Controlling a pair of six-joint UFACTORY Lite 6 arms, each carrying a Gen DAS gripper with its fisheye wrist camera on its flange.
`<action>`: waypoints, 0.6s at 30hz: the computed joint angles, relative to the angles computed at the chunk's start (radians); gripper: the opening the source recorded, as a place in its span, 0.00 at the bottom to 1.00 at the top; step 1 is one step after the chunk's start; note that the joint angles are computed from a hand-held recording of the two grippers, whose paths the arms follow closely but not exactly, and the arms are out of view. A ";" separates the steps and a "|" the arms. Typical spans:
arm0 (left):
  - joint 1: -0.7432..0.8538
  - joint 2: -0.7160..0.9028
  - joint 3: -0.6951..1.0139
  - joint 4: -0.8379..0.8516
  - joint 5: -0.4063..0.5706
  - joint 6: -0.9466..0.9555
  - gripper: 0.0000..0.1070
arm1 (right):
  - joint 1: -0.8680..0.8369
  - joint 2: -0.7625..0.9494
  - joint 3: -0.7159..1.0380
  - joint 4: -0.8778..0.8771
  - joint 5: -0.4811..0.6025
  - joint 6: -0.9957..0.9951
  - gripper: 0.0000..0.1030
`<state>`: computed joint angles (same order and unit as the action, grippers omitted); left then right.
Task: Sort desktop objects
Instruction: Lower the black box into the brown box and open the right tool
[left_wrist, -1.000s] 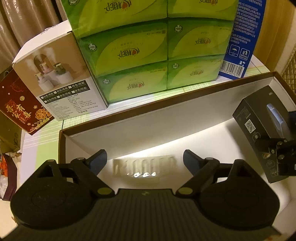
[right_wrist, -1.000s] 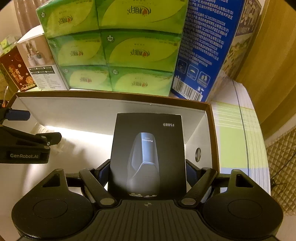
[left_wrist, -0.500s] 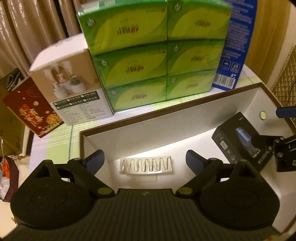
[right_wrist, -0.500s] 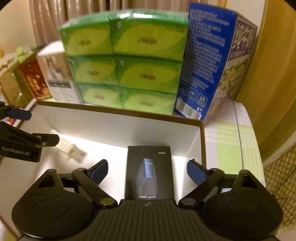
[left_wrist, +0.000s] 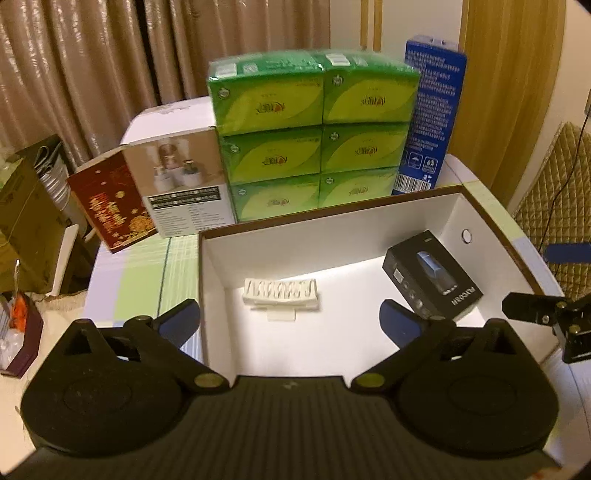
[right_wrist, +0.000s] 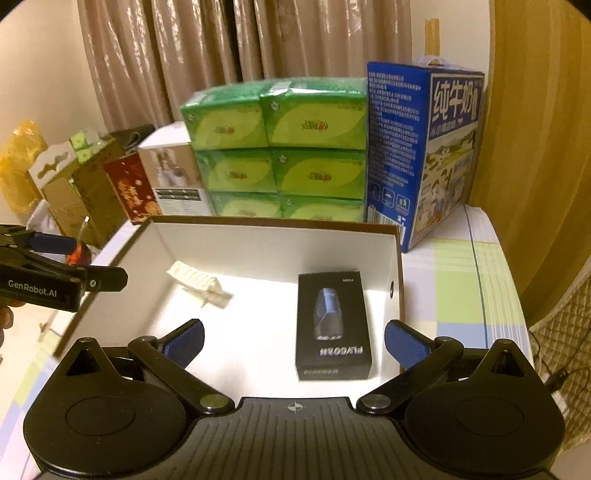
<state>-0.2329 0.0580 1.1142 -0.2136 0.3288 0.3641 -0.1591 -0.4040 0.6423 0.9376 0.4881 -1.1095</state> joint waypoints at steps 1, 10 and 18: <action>0.003 -0.040 -0.030 0.003 0.001 -0.001 0.95 | -0.007 -0.044 -0.023 -0.013 0.013 0.022 0.98; 0.018 -0.400 -0.255 0.053 0.064 -0.060 0.95 | -0.140 -0.330 -0.118 -0.097 0.235 0.131 0.98; 0.038 -0.668 -0.372 0.092 0.206 -0.129 0.95 | -0.248 -0.535 -0.153 -0.156 0.420 0.195 0.98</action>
<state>-0.1954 -0.6098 0.7418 -0.1211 0.5351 0.2351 -0.4069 -0.9387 0.4896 0.7821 0.9086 -0.9146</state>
